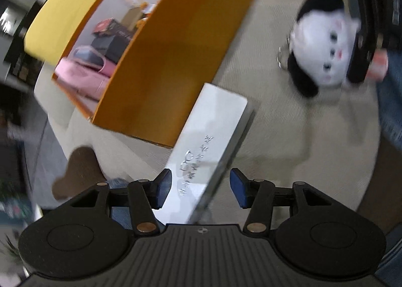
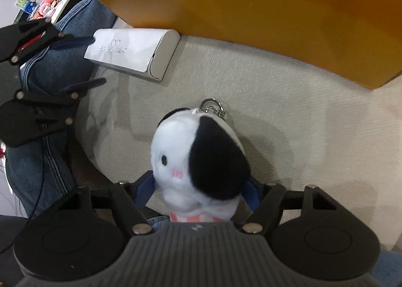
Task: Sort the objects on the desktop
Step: 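Lift the popcorn dog plush with the right tool while the left tool grasps the white glasses box, then carry the glasses box with the left tool while the right tool carries the popcorn plush to the box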
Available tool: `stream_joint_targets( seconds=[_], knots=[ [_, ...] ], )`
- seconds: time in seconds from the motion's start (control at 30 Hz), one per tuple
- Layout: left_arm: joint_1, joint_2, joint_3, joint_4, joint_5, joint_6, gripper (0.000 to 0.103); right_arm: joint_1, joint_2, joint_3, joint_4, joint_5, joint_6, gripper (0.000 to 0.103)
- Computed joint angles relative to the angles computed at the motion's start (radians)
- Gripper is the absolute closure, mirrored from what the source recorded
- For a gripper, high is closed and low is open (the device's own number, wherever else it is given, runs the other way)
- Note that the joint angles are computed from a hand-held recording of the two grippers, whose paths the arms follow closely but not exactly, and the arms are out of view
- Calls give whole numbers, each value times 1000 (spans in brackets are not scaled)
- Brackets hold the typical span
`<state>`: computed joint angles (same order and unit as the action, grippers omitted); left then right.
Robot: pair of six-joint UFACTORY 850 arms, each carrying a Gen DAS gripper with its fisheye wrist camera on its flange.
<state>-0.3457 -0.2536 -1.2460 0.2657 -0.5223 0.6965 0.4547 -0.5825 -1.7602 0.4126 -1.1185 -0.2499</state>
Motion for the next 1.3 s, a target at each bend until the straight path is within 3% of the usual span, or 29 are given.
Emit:
stream_joint_targets(
  seconds=[0.13, 0.2, 0.3, 0.57, 0.7, 1.07, 1.3],
  knots=[
    [31, -61, -79, -121, -50, 160, 36, -9, 13, -8, -5, -7, -18, 35],
    [44, -103, -138, -188, -109, 238, 28, -16, 22, -14, -31, 4, -15, 35],
    [53, -156, -207, -245, -191, 330, 28, -27, 24, -31, -68, 17, -6, 35],
    [49, -246, -310, -254, -305, 382, 24, -49, 10, -40, -89, 19, 7, 35],
    [43, -235, -288, -229, -282, 341, 26, -56, 26, -18, -72, 31, -7, 35],
    [15, -64, -123, -132, -186, 197, 29, -57, 85, 37, -67, 94, 1, 35],
    [16, 66, -105, -171, -193, 170, 31, -58, 174, 100, -20, 171, -43, 36]
  ],
)
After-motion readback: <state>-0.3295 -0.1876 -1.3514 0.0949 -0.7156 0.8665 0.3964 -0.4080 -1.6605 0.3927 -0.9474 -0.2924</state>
